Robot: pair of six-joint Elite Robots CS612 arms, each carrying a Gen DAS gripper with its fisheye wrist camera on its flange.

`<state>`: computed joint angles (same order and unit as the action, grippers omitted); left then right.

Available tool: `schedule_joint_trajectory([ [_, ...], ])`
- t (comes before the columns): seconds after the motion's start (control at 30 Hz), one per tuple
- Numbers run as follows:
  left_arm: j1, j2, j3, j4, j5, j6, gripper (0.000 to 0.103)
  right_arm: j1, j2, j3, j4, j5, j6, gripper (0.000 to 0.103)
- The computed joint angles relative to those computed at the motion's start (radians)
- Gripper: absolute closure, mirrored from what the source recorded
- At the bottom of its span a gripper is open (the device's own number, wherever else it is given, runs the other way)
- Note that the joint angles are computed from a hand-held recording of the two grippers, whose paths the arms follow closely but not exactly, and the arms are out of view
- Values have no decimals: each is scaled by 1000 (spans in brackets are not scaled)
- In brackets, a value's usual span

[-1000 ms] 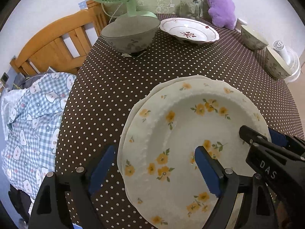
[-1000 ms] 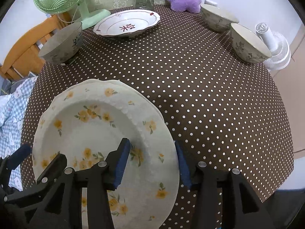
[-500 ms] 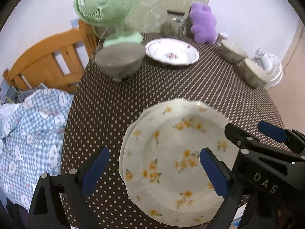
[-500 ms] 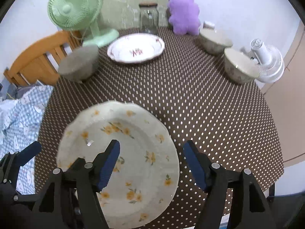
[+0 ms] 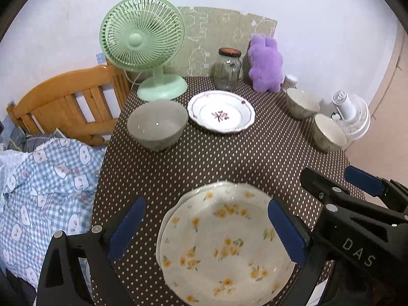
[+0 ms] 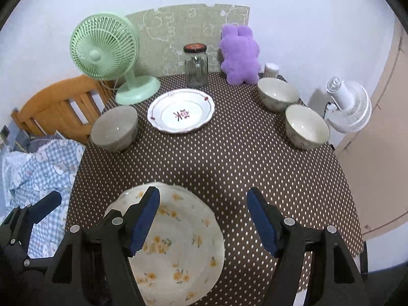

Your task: Organize plates and bowls

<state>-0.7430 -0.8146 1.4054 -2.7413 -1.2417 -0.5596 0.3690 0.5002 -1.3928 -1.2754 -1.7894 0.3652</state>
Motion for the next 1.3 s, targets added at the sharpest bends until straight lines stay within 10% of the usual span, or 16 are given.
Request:
schedule_joint_trajectory([
  [0.63, 2, 153, -306, 201, 111, -130, 9, -97, -69, 189, -180, 161, -184, 29],
  [1.3, 50, 430, -790, 520, 105, -300, 21, -155, -190, 586, -443, 256, -234, 29],
])
